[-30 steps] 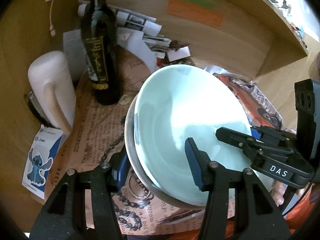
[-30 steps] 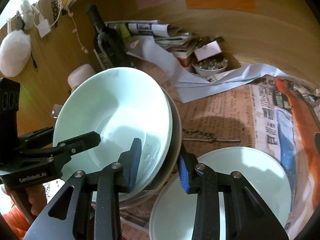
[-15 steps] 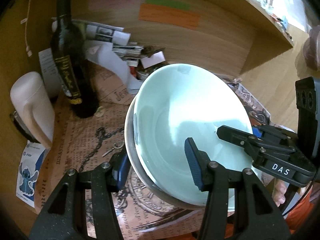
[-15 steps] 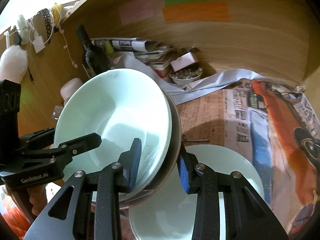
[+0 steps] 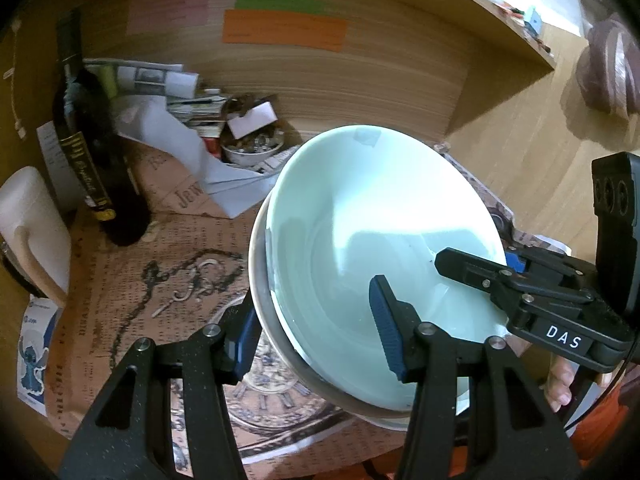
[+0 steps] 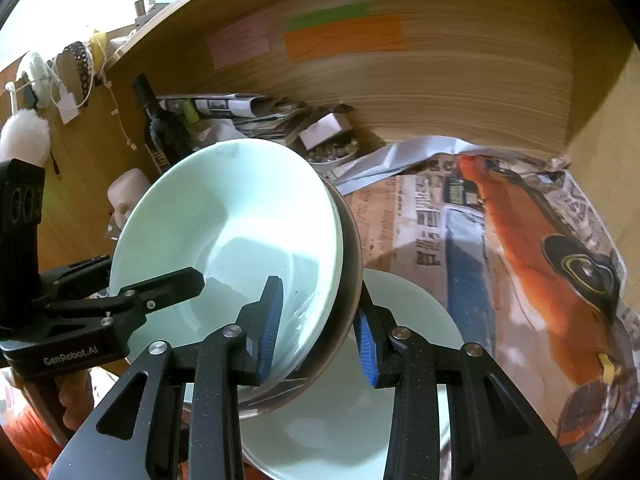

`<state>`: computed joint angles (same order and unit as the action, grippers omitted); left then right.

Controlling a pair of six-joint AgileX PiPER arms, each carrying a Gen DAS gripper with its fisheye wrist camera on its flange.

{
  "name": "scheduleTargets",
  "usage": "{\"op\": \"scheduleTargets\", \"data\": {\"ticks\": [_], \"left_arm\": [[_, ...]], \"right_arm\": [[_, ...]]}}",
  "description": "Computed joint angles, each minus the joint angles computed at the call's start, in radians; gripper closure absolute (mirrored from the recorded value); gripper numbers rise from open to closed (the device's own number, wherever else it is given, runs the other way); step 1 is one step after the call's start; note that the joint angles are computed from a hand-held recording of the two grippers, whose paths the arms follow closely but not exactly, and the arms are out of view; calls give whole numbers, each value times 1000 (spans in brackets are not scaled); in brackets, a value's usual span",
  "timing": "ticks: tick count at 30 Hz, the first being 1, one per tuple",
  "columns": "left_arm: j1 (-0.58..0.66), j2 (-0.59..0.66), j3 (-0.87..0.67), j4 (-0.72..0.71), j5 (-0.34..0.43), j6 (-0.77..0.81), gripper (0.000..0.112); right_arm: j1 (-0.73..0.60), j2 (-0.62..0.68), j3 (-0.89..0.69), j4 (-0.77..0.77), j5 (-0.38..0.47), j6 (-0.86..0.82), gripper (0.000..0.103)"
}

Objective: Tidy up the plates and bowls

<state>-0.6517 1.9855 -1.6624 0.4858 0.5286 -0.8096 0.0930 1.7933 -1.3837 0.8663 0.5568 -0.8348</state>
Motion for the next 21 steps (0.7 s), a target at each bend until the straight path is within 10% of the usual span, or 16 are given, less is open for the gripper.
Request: {"op": "scheduleTargets", "data": {"ticks": [21], "left_arm": [[-67,66,-90,-93,59,84,60]], "right_arm": [[-130,-62,144,77,30,-113,72]]}}
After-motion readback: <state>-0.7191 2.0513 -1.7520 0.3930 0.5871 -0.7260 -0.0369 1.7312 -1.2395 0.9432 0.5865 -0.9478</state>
